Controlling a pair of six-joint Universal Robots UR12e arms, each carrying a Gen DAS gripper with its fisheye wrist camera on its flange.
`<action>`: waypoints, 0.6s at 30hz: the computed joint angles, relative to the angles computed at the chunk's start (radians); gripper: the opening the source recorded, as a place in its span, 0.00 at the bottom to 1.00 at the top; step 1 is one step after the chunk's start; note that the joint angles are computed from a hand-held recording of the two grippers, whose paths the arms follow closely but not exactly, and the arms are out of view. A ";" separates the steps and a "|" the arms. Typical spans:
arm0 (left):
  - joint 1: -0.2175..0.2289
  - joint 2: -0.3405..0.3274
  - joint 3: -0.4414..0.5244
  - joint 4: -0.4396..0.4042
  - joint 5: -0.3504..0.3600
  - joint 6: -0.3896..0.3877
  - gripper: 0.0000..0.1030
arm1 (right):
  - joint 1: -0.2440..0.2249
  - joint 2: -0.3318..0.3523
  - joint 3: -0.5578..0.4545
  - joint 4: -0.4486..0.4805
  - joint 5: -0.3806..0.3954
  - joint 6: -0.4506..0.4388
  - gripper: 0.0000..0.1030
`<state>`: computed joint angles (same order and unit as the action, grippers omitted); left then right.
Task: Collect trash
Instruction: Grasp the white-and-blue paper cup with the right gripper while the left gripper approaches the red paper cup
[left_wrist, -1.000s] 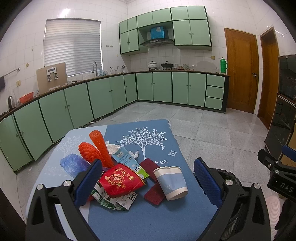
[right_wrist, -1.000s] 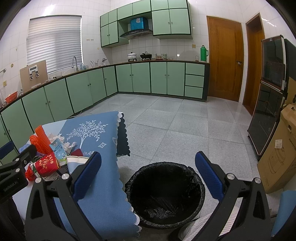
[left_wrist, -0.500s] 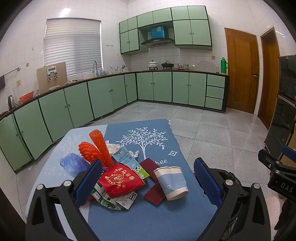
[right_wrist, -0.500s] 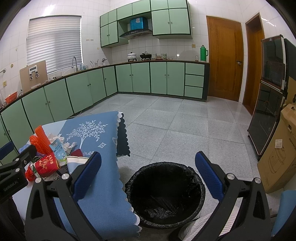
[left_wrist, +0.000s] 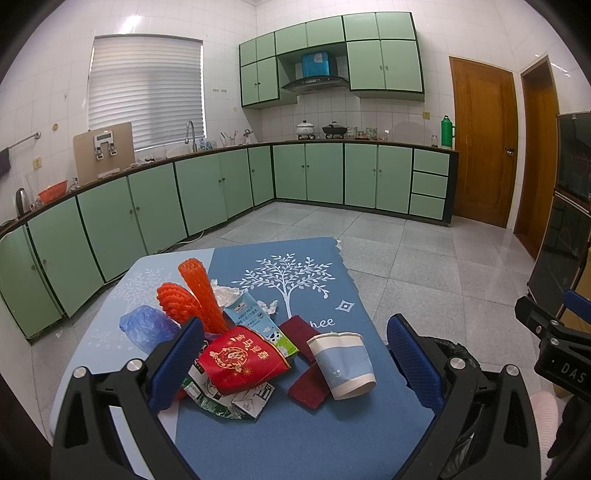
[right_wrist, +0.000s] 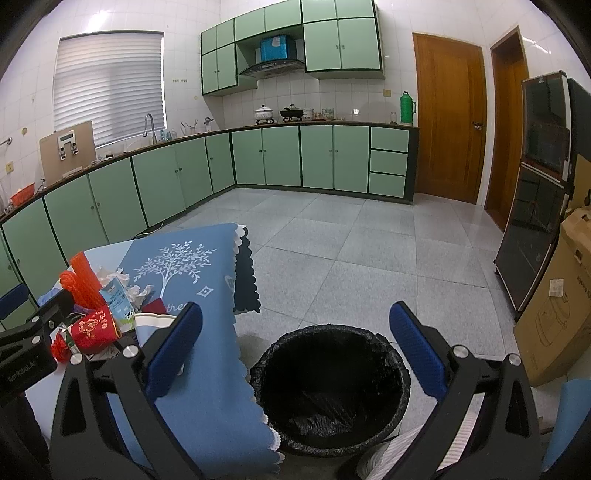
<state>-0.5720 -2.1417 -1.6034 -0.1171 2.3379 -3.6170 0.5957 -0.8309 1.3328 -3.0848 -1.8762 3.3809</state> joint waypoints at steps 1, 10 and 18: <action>0.000 0.000 0.000 0.000 0.000 0.000 0.94 | 0.000 0.000 -0.001 0.001 0.000 0.000 0.95; 0.027 0.006 -0.031 0.006 -0.022 -0.022 0.94 | 0.004 0.017 -0.025 0.016 0.019 -0.006 0.95; 0.057 0.032 -0.082 -0.170 0.021 -0.169 0.94 | 0.015 0.080 -0.101 0.052 0.105 -0.032 0.95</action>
<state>-0.5152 -2.1096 -1.6859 -0.2872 2.3591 -3.7856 0.6111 -0.7506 1.2321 -3.0326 -1.7709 3.3490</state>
